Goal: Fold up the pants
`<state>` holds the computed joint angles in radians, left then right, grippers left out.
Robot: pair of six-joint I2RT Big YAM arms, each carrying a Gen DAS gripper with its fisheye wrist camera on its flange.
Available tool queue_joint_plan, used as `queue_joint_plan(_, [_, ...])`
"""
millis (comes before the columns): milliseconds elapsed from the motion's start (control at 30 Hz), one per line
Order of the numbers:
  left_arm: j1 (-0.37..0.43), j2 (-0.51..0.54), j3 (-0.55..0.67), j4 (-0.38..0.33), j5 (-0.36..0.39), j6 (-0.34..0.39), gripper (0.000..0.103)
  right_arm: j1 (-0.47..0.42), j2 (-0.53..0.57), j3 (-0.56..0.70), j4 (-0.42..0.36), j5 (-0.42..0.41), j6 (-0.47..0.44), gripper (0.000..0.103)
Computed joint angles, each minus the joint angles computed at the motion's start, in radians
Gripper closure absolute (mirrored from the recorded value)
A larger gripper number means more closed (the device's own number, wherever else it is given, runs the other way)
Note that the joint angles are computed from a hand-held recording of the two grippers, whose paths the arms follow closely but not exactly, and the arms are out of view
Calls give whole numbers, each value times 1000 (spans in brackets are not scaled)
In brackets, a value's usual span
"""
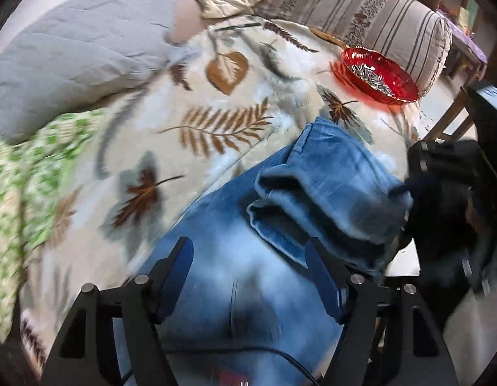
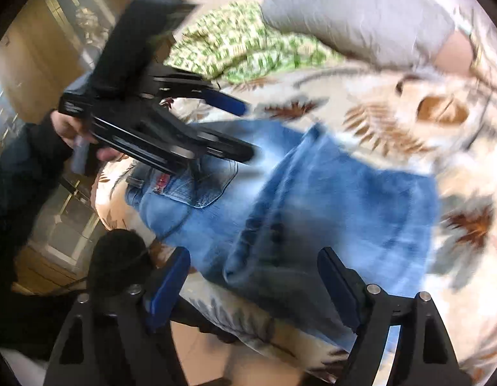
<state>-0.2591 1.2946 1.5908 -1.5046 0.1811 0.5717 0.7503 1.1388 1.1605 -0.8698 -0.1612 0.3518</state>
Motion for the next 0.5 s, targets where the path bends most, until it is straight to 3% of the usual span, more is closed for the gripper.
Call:
queue_joint_plan(133, [-27,-61,43,-101,-114,-23,29,-52,-71,-24,-29,-16,1,19])
queue_joint_plan(267, [-54,-89,25,-165,-101,-183,26,-95,-108,-32,-63,-13,-4,19])
queue_joint_plan(333, [-59,-110,-24,-153,-49,-251,25,-135,-114,-38,-75,-29,-19,19])
queue_joint_plan(500, [-108,-95,-153,-5,54,-481,26,-246,-64,-28,-97,-83,-98,20])
